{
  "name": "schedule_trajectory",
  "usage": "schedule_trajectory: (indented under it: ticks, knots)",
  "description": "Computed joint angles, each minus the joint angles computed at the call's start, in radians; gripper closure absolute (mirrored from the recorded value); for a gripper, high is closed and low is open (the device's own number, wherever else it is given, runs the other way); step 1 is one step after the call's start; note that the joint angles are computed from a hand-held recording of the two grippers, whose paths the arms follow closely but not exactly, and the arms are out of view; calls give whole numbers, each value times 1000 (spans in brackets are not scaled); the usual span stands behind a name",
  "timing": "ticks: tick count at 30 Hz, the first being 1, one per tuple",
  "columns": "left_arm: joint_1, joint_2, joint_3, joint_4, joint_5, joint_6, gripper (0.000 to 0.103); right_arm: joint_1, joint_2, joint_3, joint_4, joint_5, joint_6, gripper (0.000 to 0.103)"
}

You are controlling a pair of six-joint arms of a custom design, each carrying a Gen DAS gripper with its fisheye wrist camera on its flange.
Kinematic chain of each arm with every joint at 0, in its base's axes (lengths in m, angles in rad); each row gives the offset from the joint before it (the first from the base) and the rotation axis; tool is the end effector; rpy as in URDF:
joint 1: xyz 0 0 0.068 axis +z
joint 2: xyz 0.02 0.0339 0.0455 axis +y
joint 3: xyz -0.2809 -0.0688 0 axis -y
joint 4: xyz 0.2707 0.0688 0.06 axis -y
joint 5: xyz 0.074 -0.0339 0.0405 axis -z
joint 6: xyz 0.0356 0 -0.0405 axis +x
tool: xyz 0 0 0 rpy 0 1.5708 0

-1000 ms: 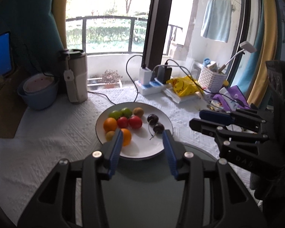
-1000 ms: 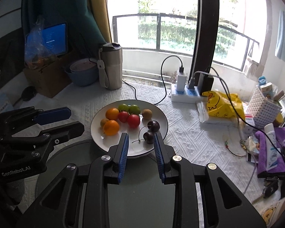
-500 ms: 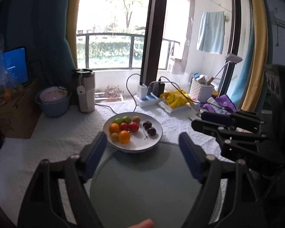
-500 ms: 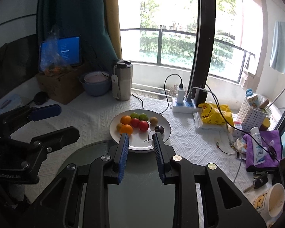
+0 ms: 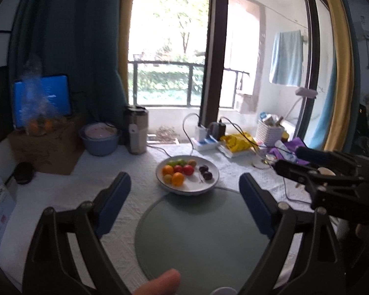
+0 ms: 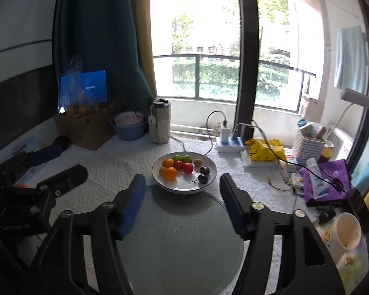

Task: Organize fruits

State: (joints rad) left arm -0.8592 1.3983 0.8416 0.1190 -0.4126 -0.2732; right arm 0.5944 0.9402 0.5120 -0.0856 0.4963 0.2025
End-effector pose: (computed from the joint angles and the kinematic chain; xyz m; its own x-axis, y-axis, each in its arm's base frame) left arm 0.2262 -0.2405 0.2529 -0.3897 0.0735 -0.9180 0.3650 0.9275 -0.0807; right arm 0.1895 0.1076 0.2308 -0.4288 -0.0764 -0.9002 -0.0639 0.9965 -0.0541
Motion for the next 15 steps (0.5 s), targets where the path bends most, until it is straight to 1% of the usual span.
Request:
schedule_trajectory:
  ticks: [3, 6, 9, 13, 15]
  knots:
    - [-23, -46, -28, 2, -30, 4, 12, 64, -69, -15, -37, 84, 33, 28]
    - [-50, -71, -43, -3, -102, 5, 12, 116, -119, -26, -64, 149, 58, 26]
    - [-64, -101, -63, -1, -127, 2, 12, 182, -157, -28, -102, 231, 78, 26]
    - [-69, -125, -72, -21, -132, -12, 12, 210, -182, -33, -117, 270, 89, 26]
    - [-65, -125, -69, -36, -121, -18, 12, 211, -184, -36, -117, 272, 93, 26]
